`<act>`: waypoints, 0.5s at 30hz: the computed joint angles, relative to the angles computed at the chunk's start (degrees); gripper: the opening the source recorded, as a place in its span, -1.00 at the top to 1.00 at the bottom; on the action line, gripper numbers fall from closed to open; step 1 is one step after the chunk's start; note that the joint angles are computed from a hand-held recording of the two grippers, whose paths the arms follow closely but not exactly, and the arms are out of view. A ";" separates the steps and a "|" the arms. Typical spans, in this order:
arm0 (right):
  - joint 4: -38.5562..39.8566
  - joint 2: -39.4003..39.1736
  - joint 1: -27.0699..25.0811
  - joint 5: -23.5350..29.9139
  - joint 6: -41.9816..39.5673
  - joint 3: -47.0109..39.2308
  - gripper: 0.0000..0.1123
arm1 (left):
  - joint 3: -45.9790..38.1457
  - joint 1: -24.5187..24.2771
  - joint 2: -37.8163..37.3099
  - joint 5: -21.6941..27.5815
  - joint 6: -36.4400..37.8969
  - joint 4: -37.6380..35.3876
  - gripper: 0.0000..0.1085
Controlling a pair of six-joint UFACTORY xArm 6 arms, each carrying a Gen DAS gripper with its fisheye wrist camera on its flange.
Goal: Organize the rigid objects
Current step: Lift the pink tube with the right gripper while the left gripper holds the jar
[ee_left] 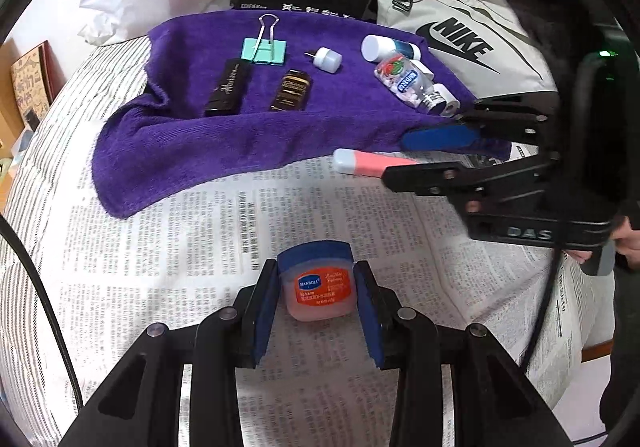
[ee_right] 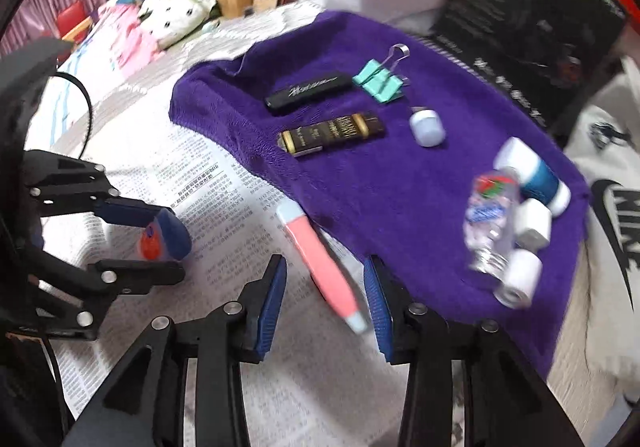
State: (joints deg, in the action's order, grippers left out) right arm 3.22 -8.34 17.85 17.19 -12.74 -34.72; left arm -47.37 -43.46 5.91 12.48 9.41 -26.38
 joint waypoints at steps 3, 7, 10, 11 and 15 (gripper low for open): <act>0.27 3.52 0.40 1.48 -1.63 -2.93 0.49 | 0.19 0.11 -0.12 0.02 0.39 -0.30 0.34; -1.75 4.65 0.14 2.26 -0.55 -4.01 0.58 | -0.10 -0.02 0.07 0.22 1.07 -1.28 0.34; -7.69 2.93 -0.66 5.22 5.70 -3.36 0.64 | -0.04 -0.17 0.19 -0.27 0.09 -0.20 0.34; -9.61 1.64 -1.28 6.57 8.71 -2.48 0.67 | 0.01 -0.26 0.27 -0.55 -0.39 0.29 0.34; -7.47 -5.24 -3.49 9.77 13.60 3.34 0.68 | 0.21 -0.25 0.39 -1.08 -3.69 4.83 0.34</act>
